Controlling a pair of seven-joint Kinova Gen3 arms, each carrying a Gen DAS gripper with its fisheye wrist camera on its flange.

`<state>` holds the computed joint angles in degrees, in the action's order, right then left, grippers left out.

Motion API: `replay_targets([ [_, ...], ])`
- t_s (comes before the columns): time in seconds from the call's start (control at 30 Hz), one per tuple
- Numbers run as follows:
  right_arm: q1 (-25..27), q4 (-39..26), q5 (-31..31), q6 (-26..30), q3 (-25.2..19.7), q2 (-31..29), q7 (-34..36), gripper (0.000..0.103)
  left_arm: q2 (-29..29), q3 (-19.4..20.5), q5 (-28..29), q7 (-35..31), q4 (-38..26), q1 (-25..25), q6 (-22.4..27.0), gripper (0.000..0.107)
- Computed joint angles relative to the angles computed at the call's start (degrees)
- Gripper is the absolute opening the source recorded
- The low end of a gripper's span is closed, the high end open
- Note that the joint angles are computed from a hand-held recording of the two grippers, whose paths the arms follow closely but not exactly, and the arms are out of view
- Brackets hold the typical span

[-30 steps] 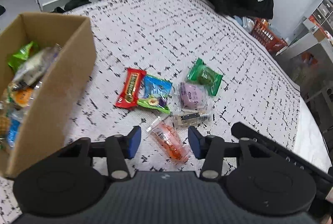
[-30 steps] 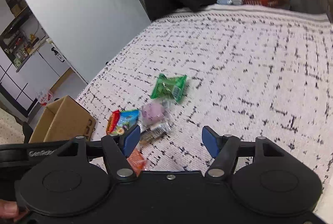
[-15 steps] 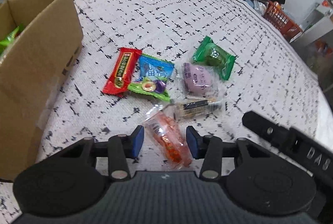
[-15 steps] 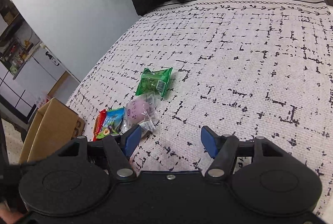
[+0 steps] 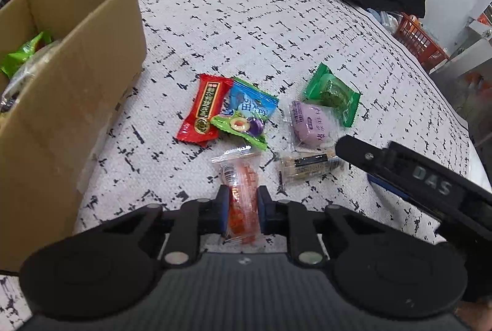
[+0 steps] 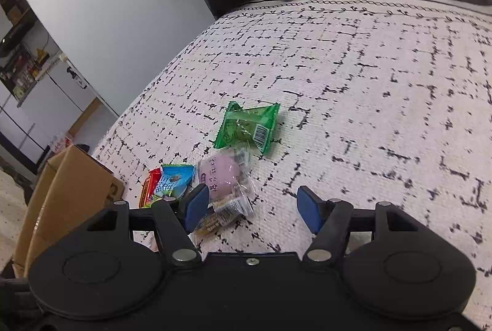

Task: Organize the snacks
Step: 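Grasp the orange candy stick with the left tool while the right tool grasps the clear candy stick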

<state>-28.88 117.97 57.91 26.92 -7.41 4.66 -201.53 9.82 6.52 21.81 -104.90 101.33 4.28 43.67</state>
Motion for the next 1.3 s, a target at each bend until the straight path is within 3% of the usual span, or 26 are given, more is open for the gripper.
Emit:
replay_targets([
  [0.23,-1.9,-4.0,-1.1,4.2,0.3,3.4,3.6,0.063,-0.8,-0.8,-0.4,0.1,0.1,-0.9,0.8,0.017],
  [0.4,-3.7,-6.9,-4.1,7.6,0.8,5.3,10.4,0.064,-0.9,-1.1,0.0,-0.5,0.0,-1.6,1.1,0.017],
  [0.83,-8.1,-9.1,-10.4,21.9,-1.3,3.9,15.6,0.062,-1.3,-1.1,1.4,-2.2,0.2,-2.2,1.8,0.017],
  [1.03,-8.3,-8.7,-11.6,24.6,-2.2,3.0,14.0,0.053,-0.9,-1.0,0.9,-2.6,0.1,-1.8,2.2,0.017],
  [1.1,-8.5,-8.5,-11.8,24.8,-2.7,2.9,13.6,0.039,-0.6,-0.9,1.0,-2.9,0.1,-1.8,2.3,0.017],
  [1.17,-8.7,-8.8,-12.6,25.2,-3.1,2.9,13.7,0.035,-0.7,-0.8,1.2,-3.5,0.2,-1.8,2.3,0.017],
  [1.23,-9.4,-9.3,-12.6,26.2,-3.6,3.1,13.7,0.023,-0.9,-0.8,1.5,-3.8,0.1,-1.9,2.5,0.017],
  [1.3,-9.7,-9.6,-12.4,26.1,-3.7,3.1,13.7,0.021,-1.5,-0.8,2.1,-4.5,0.2,-2.1,2.5,0.017],
])
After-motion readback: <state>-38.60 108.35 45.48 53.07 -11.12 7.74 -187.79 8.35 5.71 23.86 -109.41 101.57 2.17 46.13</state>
